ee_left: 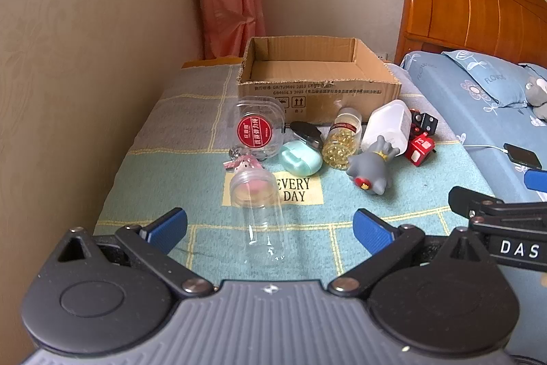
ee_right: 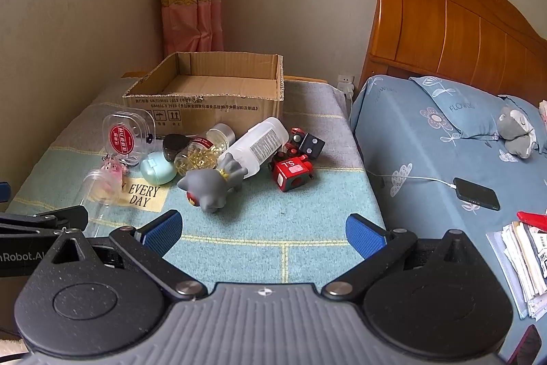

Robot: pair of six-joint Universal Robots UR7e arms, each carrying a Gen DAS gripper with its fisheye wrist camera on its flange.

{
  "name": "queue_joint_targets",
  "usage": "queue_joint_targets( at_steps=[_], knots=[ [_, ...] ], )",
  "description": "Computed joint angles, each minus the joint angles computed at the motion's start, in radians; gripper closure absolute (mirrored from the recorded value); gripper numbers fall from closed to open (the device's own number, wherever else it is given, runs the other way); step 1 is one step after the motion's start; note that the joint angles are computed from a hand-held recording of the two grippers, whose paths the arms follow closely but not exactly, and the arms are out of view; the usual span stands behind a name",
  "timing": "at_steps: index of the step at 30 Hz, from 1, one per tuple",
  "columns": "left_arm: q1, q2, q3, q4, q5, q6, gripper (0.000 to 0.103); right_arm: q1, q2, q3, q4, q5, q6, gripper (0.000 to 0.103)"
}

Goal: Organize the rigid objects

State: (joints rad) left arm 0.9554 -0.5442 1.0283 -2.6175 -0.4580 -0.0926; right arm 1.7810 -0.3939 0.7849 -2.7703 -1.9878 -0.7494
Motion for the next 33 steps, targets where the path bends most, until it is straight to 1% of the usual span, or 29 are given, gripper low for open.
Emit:
queue_joint_targets(
  at_steps=[10,16,22,28,33],
  knots=[
    [0.001,0.001,0.0,-0.008,-0.001,0.006,0.001,0.0,-0.002,0.009,-0.015,0.0,-0.01,0.0],
    [0.003,0.007,-0.01,-0.027,-0.008,0.038,0.001,0.0,0.001,0.006,-0.03,0.005,-0.035,0.0],
    [0.008,0.012,-0.023,-0.007,-0.008,0.041,0.001,0.0,0.011,-0.01,-0.021,0.005,-0.051,0.0],
    [0.01,0.015,-0.025,-0.022,-0.007,0.064,0.001,-0.001,0.004,0.0,-0.013,0.024,-0.056,0.0],
    [0.015,0.018,-0.038,-0.013,-0.026,0.066,0.001,-0.001,0.011,-0.017,0.003,0.024,-0.051,0.0]
  ],
)
